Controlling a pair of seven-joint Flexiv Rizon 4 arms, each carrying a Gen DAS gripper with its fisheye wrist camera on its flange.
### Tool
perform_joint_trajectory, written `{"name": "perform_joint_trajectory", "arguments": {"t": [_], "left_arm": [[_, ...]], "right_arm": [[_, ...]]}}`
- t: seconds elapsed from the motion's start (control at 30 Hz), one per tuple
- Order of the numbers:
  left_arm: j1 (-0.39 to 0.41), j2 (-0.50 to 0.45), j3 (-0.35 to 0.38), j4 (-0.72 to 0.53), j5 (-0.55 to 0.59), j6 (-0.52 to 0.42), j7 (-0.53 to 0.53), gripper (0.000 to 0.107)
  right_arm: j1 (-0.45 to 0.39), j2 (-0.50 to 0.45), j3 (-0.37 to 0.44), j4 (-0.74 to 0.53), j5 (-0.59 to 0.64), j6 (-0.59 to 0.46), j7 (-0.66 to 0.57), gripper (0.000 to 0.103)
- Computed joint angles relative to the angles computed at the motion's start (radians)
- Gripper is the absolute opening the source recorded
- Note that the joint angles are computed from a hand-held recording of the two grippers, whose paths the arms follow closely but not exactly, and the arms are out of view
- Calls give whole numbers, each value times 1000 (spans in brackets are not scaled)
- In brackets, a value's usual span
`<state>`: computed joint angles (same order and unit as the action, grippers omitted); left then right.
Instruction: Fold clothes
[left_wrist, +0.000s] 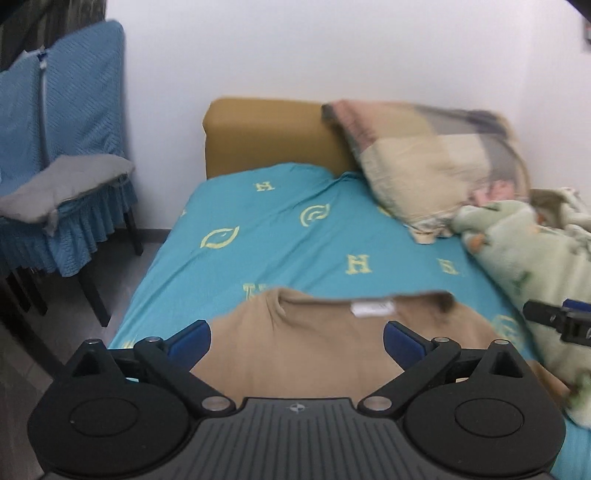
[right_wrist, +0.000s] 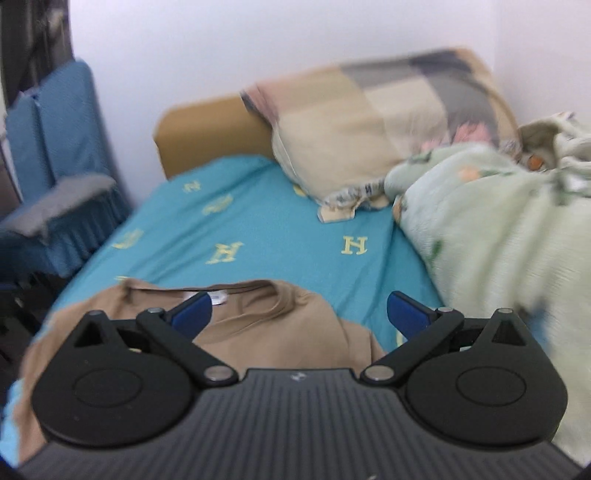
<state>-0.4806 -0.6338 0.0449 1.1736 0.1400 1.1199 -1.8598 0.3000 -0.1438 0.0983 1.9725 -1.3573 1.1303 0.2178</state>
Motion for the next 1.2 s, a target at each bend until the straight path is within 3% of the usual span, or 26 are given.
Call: {"name": "perform_joint_trajectory", "arguments": {"t": [0.07, 0.13, 0.17, 0.27, 0.37, 0.53, 0.57, 0.6, 0.63, 0.73, 0.87, 1.1, 1.2], "left_arm": [[-17, 127, -9, 163, 120, 58, -143, 100], [-126, 222, 97, 301, 158, 128, -208, 100], [-165, 264, 126, 348, 231, 142, -265, 100], [-308, 375, 209, 439, 458, 67, -508, 100], [-339, 476, 180, 569, 476, 45, -641, 100], [-331, 582, 127, 687, 531, -14, -739, 100], [-318, 595, 118, 701, 509, -21, -752, 100], [-302, 603, 112, 716, 487, -15, -772, 100], [-283, 607, 107, 729, 460, 0, -791, 100], [-218, 596, 97, 768, 396, 82, -845, 100], [-151, 547, 71, 733, 471, 58, -940, 98], [-64, 389, 30, 541, 684, -22, -1052, 97], [-38, 318, 22, 457, 715, -55, -1062, 94]], "right_arm": [[19, 102, 45, 81, -13, -57, 58, 103], [40, 192, 109, 149, 23, -96, 87, 103], [54, 232, 143, 174, 49, -125, 88, 103], [97, 335, 230, 225, 173, -194, 39, 99], [131, 421, 304, 265, 263, -234, 75, 61], [158, 505, 409, 314, 308, -308, 193, 63], [162, 512, 422, 321, 306, -320, 210, 71], [163, 519, 426, 333, 297, -317, 227, 82], [165, 534, 427, 352, 287, -303, 251, 86], [158, 558, 412, 409, 264, -230, 312, 85], [148, 543, 402, 432, 291, -182, 372, 85], [55, 475, 316, 461, 83, -3, 538, 85], [34, 425, 268, 464, 45, 51, 604, 85]]}}
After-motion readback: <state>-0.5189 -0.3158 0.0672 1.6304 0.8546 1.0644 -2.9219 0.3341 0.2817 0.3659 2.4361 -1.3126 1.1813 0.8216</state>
